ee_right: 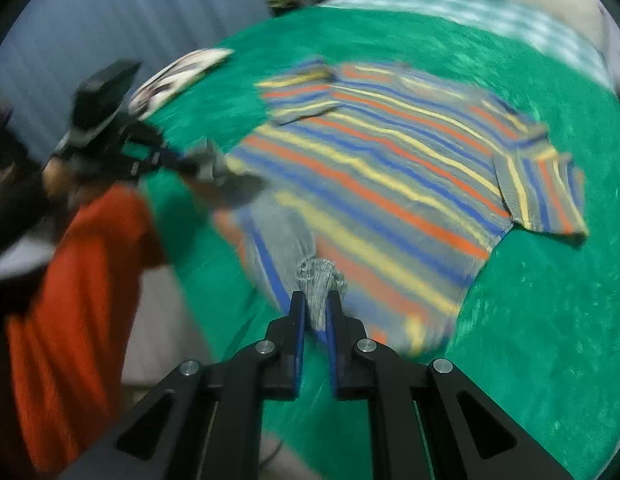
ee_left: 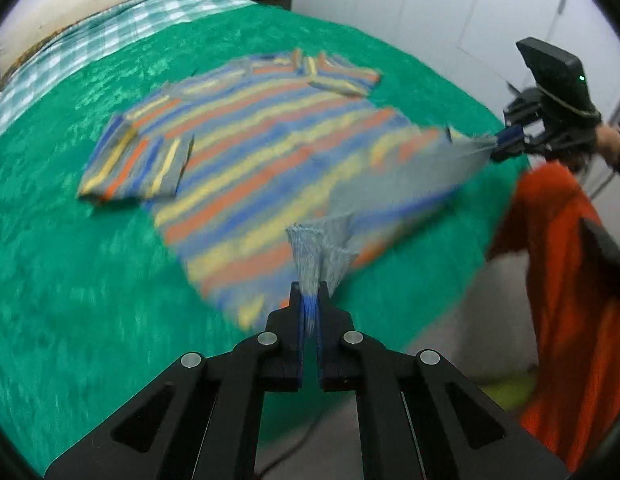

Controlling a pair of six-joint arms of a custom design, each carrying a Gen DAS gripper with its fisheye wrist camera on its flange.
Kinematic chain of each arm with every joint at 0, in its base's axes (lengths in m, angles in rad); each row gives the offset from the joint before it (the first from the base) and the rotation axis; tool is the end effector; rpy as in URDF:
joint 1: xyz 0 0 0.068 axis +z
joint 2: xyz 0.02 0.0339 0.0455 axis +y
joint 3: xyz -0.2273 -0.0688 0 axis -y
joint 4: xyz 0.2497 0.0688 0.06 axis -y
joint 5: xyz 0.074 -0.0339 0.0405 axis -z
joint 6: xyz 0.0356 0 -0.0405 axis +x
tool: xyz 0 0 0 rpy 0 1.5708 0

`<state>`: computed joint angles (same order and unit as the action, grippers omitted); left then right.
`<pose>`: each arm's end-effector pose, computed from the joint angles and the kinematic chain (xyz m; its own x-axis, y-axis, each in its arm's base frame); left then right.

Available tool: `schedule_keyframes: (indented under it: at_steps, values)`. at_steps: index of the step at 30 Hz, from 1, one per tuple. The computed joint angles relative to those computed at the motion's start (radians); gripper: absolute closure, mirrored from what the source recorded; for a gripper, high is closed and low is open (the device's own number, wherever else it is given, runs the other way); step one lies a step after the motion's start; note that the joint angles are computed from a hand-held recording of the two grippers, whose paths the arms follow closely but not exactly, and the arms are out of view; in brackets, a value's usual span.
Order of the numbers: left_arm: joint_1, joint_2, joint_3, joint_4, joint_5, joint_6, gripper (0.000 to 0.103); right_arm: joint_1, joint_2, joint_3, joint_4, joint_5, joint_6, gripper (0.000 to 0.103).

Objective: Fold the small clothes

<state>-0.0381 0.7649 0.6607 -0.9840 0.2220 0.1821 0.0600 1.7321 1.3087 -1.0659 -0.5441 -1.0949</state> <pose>0.1606 -0.0140 0.2083 -0.8453 0.2090 -0.4917 0.2973 0.9487 -0.1078 0.3156 0.0374 0.1858 -0.3728 -0.7843 -0.4959 -0.9271 0.3370 0.1640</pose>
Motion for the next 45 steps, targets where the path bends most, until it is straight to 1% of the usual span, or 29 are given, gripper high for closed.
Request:
schedule_keyframes:
  at_steps: [1,2,3,4,6,7,8,9,10,11,12,13,14,15,16,18,19,20,21,22,24,26,27,29,31,34,36,40,45]
  values:
    - [0.000,-0.049,-0.028,-0.052,-0.009,0.018,0.098,-0.026,-0.044,-0.061,-0.016,0.021,-0.070,0.093]
    - [-0.012,-0.081,-0.056,-0.093,-0.035,0.027,0.092,-0.045,-0.067,-0.111,-0.019,0.053,-0.121,0.093]
    - [-0.007,-0.124,-0.100,-0.146,-0.082,0.039,0.090,-0.058,-0.073,-0.136,-0.018,0.084,-0.152,0.093]
    - [0.026,-0.123,-0.108,-0.166,-0.089,0.057,0.088,-0.069,-0.084,-0.187,0.015,0.128,-0.174,0.093]
    - [0.154,-0.142,-0.151,-0.191,-0.072,0.086,0.083,-0.088,-0.082,-0.262,0.093,0.216,-0.162,0.091]
    - [0.241,-0.142,-0.155,-0.195,-0.033,0.110,0.077,-0.102,-0.068,-0.273,0.120,0.243,-0.149,0.091]
    - [0.329,-0.143,-0.154,-0.194,0.017,0.129,0.066,-0.127,-0.052,-0.272,0.135,0.253,-0.131,0.091]
    - [0.399,-0.158,-0.155,-0.190,0.070,0.126,0.057,-0.152,-0.038,-0.257,0.130,0.241,-0.107,0.088]
    - [0.436,-0.175,-0.161,-0.177,0.108,0.102,0.039,-0.183,-0.014,-0.223,0.108,0.206,-0.071,0.085]
    - [0.452,-0.193,-0.176,-0.145,0.143,0.050,0.029,-0.208,0.011,-0.187,0.083,0.160,-0.030,0.072]
    - [0.429,-0.193,-0.186,-0.112,0.147,-0.005,0.028,-0.224,0.031,-0.160,0.066,0.124,0.000,0.053]
    - [0.387,-0.163,-0.202,-0.054,0.136,-0.070,0.028,-0.244,0.053,-0.130,0.045,0.072,0.037,0.045]
    - [0.320,-0.111,-0.221,0.010,0.112,-0.147,0.028,-0.265,0.081,-0.100,0.025,0.014,0.079,0.038]
    - [0.267,-0.084,-0.230,0.039,0.091,-0.194,0.029,-0.281,0.108,-0.079,0.002,-0.029,0.112,0.038]
    - [0.189,-0.014,-0.238,0.099,0.053,-0.255,0.032,-0.285,0.154,-0.053,0.000,-0.062,0.173,0.038]
    - [0.073,0.058,-0.246,0.157,-0.012,-0.339,0.033,-0.269,0.195,-0.063,0.041,-0.066,0.280,0.038]
    - [0.018,0.082,-0.243,0.175,-0.043,-0.377,0.035,-0.254,0.231,-0.062,0.059,-0.057,0.317,0.039]
    - [-0.013,0.106,-0.230,0.183,-0.060,-0.396,0.066,-0.233,0.277,-0.052,0.051,-0.048,0.329,0.053]
    - [-0.036,0.130,-0.216,0.179,-0.067,-0.403,0.095,-0.214,0.304,-0.054,0.045,-0.041,0.326,0.069]
    - [-0.026,0.133,-0.206,0.162,-0.043,-0.403,0.100,-0.198,0.301,-0.067,0.045,-0.037,0.331,0.097]
    - [-0.004,0.056,-0.213,0.115,-0.063,-0.407,0.100,-0.206,0.269,-0.068,0.013,-0.056,0.344,0.098]
    - [0.038,0.009,-0.224,0.080,-0.060,-0.400,0.101,-0.220,0.212,-0.085,0.022,-0.026,0.376,0.098]
    - [0.079,0.013,-0.231,0.074,-0.033,-0.383,0.101,-0.218,0.190,-0.102,0.044,-0.008,0.396,0.098]
    - [0.107,0.033,-0.242,0.092,-0.018,-0.374,0.101,-0.241,0.200,-0.090,0.055,0.027,0.416,0.099]
    - [0.066,0.080,-0.231,0.120,-0.063,-0.398,0.101,-0.237,0.227,-0.086,0.081,0.059,0.434,0.099]
    - [-0.032,0.120,-0.214,0.136,-0.142,-0.454,0.100,-0.198,0.222,-0.117,0.141,0.103,0.466,0.099]
    - [-0.048,0.130,-0.217,0.151,-0.147,-0.478,0.100,-0.177,0.210,-0.142,0.178,0.121,0.480,0.099]
    - [-0.045,0.123,-0.239,0.174,-0.140,-0.512,0.100,-0.168,0.219,-0.142,0.199,0.123,0.499,0.099]
    - [-0.111,0.151,-0.232,0.190,-0.191,-0.564,0.100,-0.166,0.199,-0.166,0.220,0.132,0.517,0.099]
